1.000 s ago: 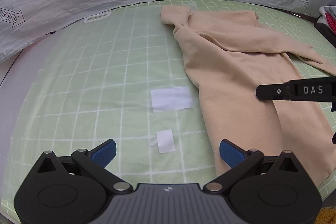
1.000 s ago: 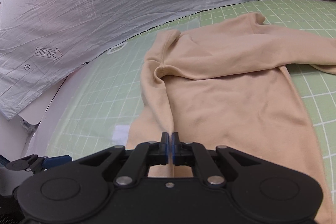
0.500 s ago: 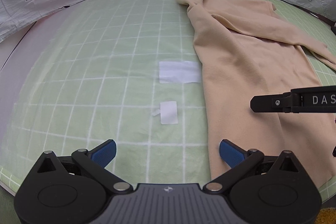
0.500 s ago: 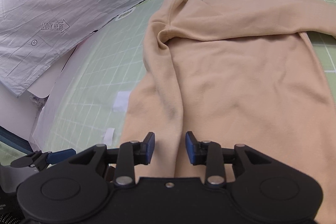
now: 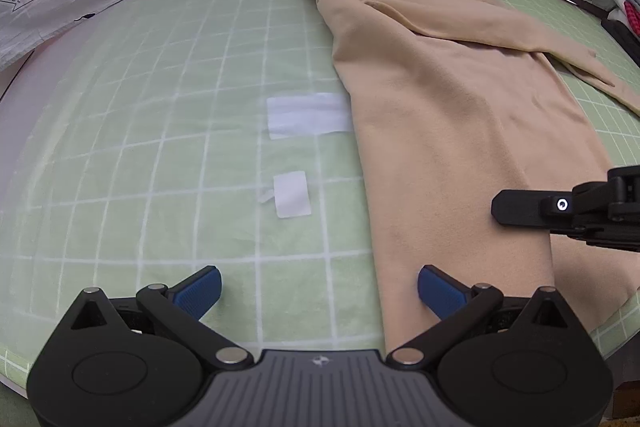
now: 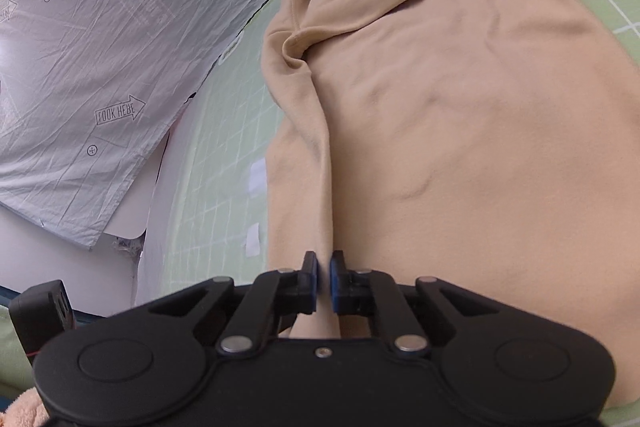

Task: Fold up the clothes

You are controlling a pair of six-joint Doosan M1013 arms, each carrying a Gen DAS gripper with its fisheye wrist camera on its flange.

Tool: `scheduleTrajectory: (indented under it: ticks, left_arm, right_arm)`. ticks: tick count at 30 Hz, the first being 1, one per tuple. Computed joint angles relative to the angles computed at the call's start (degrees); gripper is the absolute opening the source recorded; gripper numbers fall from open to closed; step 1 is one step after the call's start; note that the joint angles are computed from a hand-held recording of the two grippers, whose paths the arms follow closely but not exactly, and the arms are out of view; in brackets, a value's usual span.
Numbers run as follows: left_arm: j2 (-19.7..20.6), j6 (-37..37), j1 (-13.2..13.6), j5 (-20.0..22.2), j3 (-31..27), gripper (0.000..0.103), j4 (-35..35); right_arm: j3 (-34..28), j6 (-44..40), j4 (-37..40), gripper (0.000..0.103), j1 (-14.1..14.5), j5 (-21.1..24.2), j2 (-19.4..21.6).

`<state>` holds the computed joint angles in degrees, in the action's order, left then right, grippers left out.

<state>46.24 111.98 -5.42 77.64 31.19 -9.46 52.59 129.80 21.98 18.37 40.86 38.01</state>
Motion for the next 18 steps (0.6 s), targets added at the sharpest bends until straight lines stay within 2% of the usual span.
scheduleTrajectory:
  ticks: [3, 5, 8, 10, 12, 14, 18]
  left_arm:
    - [0.0, 0.2, 0.0, 0.3, 0.0, 0.103, -0.5]
    - [-0.3, 0.5, -0.1, -0.1, 0.5, 0.103, -0.2]
    - [-0.5, 0.6, -0.1, -0.4, 0.9, 0.103, 0.1]
    - [-0.6, 0.5, -0.1, -0.4, 1.1, 0.103, 0.2]
    - [-0.8, 0.0, -0.2, -0.5, 1.3, 0.103, 0.4]
    - [-1.0, -0.2, -0.2, -0.8, 1.7, 0.103, 0.7]
    - [-1.8, -0.3, -0.2, -1.4, 3.0, 0.103, 1.2]
  right_arm:
    - [3.9, -3.3, 5.3, 0.003, 0.0, -7.2, -2.1]
    - [4.0, -3.4, 4.1, 0.003, 0.2, -7.8, -2.3]
    - [0.8, 3.6, -6.2, 0.003, 0.8, -1.4, -1.2]
    - [-0.8, 5.5, -9.6, 0.007, 1.0, 2.6, -0.6]
    - [-0.7, 5.1, -8.5, 0.011, 0.8, 3.2, -0.6]
    - [-0.6, 3.7, -6.6, 0.028, 0.5, 3.9, -0.5]
    - [-0.5, 1.3, -2.4, 0.028, 0.1, 5.0, -0.2]
